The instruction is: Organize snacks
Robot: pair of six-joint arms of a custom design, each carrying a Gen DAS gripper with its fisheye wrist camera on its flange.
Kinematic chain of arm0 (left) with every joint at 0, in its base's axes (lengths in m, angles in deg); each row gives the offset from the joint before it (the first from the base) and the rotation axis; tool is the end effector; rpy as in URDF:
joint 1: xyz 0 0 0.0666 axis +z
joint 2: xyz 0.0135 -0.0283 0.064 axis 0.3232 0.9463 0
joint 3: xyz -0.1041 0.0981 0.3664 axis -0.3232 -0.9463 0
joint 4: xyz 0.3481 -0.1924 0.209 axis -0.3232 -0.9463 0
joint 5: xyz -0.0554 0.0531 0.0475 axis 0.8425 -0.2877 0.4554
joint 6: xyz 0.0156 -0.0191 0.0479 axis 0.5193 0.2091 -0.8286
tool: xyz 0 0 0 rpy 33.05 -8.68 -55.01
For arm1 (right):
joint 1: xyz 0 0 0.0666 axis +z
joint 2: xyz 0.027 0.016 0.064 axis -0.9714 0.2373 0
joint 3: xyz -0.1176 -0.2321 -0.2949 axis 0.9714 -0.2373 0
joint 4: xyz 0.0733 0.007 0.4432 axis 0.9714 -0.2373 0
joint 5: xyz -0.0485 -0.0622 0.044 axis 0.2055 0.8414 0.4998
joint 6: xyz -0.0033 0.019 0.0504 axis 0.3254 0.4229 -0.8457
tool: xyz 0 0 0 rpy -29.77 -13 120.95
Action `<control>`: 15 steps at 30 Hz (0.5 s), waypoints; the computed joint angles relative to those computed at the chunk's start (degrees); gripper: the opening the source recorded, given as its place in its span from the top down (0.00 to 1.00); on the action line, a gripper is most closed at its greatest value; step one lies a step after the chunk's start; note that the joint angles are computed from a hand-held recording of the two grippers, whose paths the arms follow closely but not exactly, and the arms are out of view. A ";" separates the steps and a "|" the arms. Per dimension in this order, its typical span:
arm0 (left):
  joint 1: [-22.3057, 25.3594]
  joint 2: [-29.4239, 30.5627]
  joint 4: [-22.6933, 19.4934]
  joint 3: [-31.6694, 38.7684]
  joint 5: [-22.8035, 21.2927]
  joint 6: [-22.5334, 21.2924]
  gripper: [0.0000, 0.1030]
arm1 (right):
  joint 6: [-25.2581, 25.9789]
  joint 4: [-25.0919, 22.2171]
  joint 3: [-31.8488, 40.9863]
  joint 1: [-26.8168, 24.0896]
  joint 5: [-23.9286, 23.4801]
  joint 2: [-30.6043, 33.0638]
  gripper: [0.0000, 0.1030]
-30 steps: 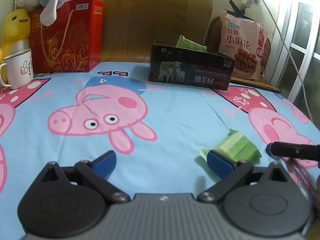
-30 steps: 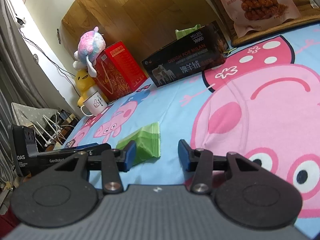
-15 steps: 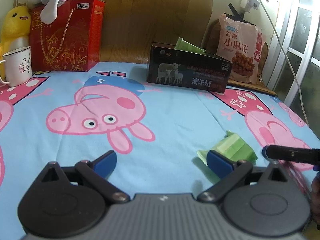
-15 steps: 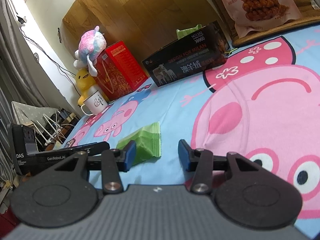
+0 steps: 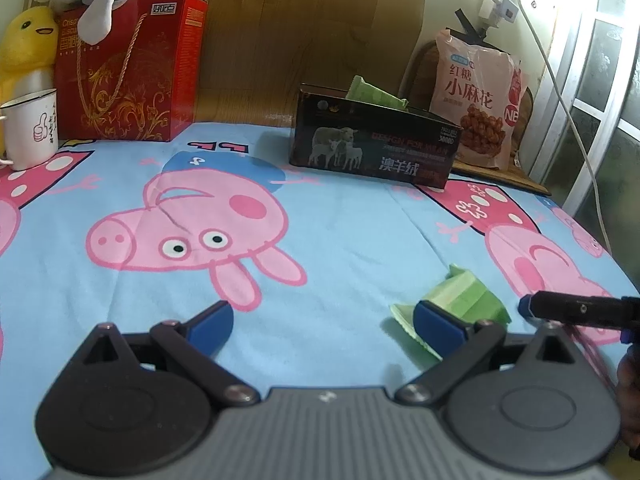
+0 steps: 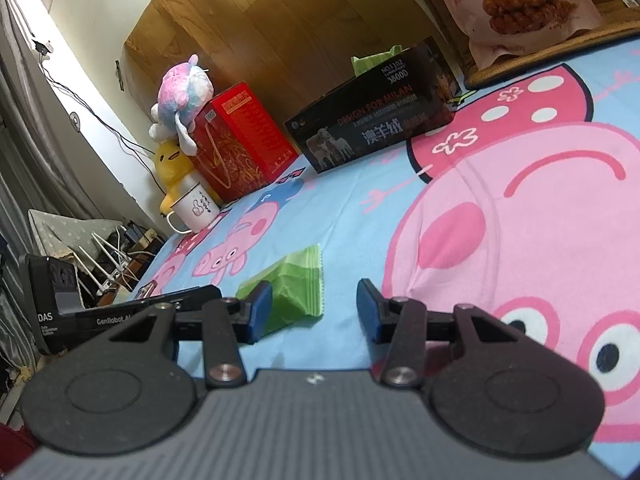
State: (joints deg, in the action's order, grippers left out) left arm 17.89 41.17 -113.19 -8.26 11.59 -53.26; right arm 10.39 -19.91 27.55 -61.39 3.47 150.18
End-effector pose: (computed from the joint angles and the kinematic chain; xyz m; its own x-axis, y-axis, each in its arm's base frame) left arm 0.6507 -0.0309 0.2564 -0.5920 0.2194 -0.7755 0.5617 0.8023 -0.2018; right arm 0.5362 0.1478 0.2110 -0.5276 0.4338 -0.7304 -0.1171 0.8145 0.5682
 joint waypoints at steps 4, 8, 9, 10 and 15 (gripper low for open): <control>0.03 0.14 -0.19 0.21 0.14 0.09 0.03 | -0.03 0.14 -0.12 -0.18 -0.59 -0.08 0.51; -0.14 -0.01 -0.06 0.02 -0.31 -0.12 0.02 | -0.05 0.11 0.06 -0.32 -1.03 0.08 0.51; -0.14 -0.01 -0.04 0.00 -0.27 -0.06 0.02 | -0.04 0.09 0.07 -0.30 -0.98 0.07 0.51; -0.15 -0.01 -0.02 0.00 -0.21 0.01 0.02 | 0.04 0.03 0.10 -0.26 -0.88 0.06 0.51; -0.07 -0.04 0.12 -0.06 -0.02 0.35 0.02 | 0.28 -0.07 0.12 -0.28 -0.78 0.05 0.51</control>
State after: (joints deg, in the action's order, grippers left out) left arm 17.82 41.14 -113.07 -8.32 11.57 -52.91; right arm 10.67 -19.98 27.68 -61.67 2.69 150.23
